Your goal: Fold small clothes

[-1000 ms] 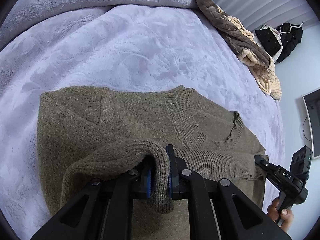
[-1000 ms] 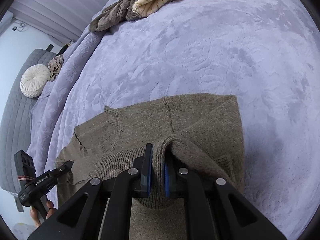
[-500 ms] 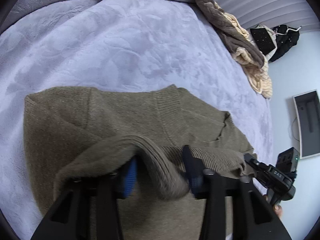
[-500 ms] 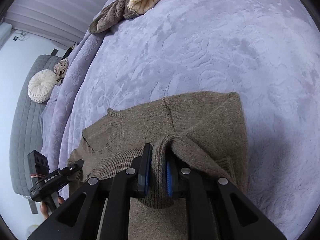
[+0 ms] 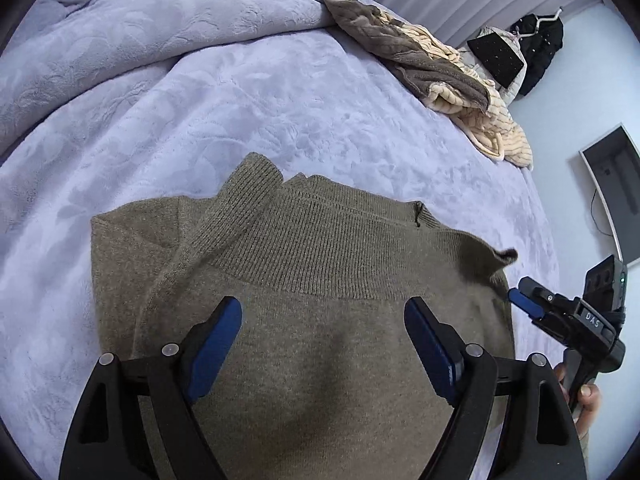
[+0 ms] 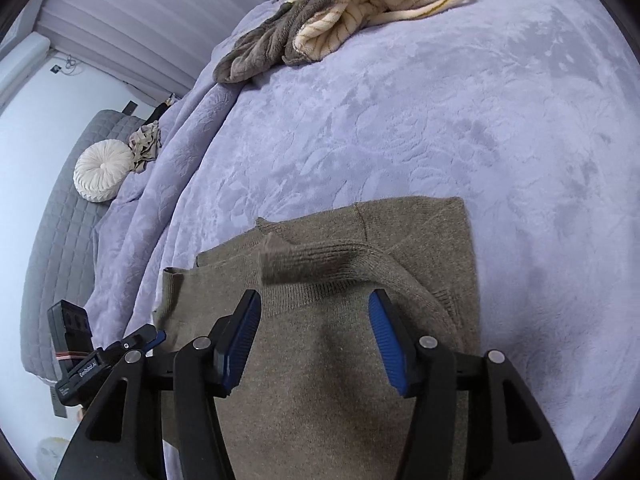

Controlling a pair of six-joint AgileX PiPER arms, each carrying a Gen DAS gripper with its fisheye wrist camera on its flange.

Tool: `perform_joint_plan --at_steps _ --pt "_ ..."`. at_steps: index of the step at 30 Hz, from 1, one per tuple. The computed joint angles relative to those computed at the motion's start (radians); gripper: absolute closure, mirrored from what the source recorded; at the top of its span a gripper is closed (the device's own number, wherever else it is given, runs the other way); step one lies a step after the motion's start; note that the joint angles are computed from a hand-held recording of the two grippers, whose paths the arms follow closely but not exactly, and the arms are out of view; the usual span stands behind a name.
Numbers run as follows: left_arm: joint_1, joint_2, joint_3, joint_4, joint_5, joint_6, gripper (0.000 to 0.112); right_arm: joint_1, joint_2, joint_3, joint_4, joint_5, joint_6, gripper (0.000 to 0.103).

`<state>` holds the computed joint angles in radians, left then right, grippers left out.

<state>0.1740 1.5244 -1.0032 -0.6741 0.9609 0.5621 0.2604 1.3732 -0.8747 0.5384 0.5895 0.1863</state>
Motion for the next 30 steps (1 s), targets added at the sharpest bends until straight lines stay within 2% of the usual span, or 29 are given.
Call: perform_joint_plan --at_steps 3,5,9,13,18,21,23,26,30 --pt "-0.033 -0.009 0.006 0.009 -0.032 0.012 0.028 0.069 -0.020 -0.017 -0.138 -0.015 0.088 0.043" --pt "-0.065 0.007 -0.004 0.008 -0.062 0.011 0.028 0.136 0.015 -0.061 -0.259 -0.007 0.148 0.043" --pt "-0.122 0.066 -0.037 0.081 -0.168 -0.065 0.028 0.265 0.147 -0.184 -0.536 0.026 0.284 0.043" --pt "-0.077 0.153 -0.073 0.036 -0.186 -0.048 0.028 0.285 0.244 -0.256 -0.709 0.045 0.371 0.043" --pt "-0.008 0.218 -0.075 -0.101 -0.171 0.096 0.028 0.207 0.324 -0.283 -0.720 0.042 0.359 0.043" --pt "0.031 0.252 -0.079 -0.176 -0.143 0.160 0.028 0.114 0.323 -0.233 -0.527 -0.034 0.199 0.044" --pt "0.030 0.259 -0.088 -0.172 -0.137 0.148 0.028 0.093 0.322 -0.221 -0.465 -0.052 0.143 0.044" --pt "-0.019 0.204 -0.091 -0.047 -0.167 0.015 0.028 0.112 0.318 -0.241 -0.517 -0.012 0.186 0.043" --pt "-0.112 0.035 -0.009 0.188 -0.245 -0.168 0.028 0.190 0.225 -0.222 -0.680 0.047 0.357 0.043"
